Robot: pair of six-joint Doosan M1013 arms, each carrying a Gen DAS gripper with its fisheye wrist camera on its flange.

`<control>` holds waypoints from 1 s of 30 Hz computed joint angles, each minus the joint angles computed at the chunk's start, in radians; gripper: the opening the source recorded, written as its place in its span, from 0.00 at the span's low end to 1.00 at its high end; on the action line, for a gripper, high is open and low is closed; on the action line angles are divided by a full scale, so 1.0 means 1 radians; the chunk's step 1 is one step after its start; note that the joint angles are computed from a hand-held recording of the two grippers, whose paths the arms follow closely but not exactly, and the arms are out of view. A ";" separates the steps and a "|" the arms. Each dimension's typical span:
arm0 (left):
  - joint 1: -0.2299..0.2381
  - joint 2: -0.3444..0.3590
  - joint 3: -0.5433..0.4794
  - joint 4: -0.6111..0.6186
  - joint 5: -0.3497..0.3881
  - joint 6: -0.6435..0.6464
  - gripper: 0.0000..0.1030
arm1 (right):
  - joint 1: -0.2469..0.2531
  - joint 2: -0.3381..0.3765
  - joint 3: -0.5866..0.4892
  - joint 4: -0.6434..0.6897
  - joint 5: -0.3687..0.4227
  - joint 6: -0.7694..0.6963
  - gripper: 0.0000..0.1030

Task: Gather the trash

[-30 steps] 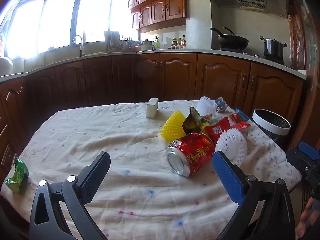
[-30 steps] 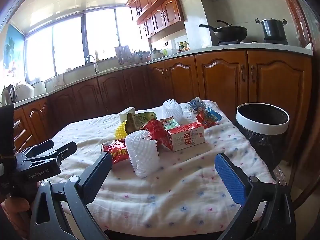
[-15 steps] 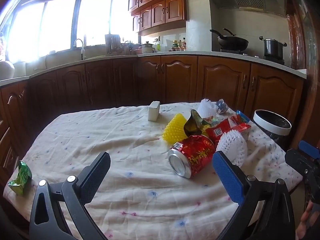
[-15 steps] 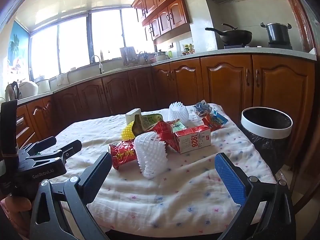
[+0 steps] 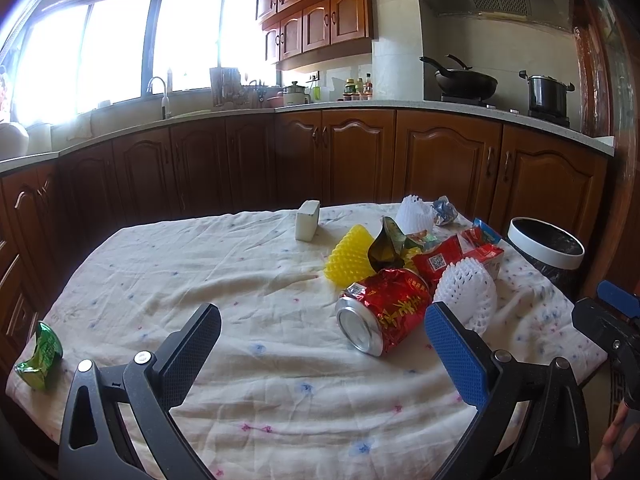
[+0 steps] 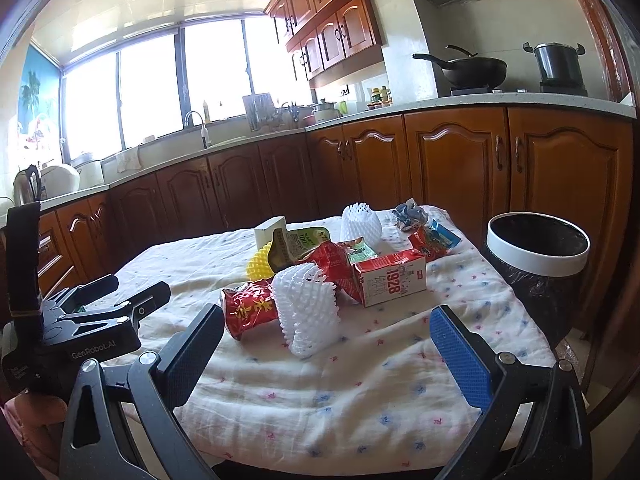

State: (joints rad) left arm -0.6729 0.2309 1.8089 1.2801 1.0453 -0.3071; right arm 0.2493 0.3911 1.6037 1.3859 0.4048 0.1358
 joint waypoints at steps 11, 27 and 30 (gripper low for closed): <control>0.001 0.002 0.000 0.001 -0.002 -0.003 0.99 | 0.001 0.001 0.000 0.001 0.008 0.000 1.00; 0.004 0.006 0.001 0.001 -0.004 -0.006 0.99 | 0.003 0.003 0.000 0.006 0.020 -0.002 1.00; 0.007 0.007 0.001 0.000 -0.010 -0.005 0.99 | 0.002 0.006 -0.002 0.000 0.030 0.005 1.00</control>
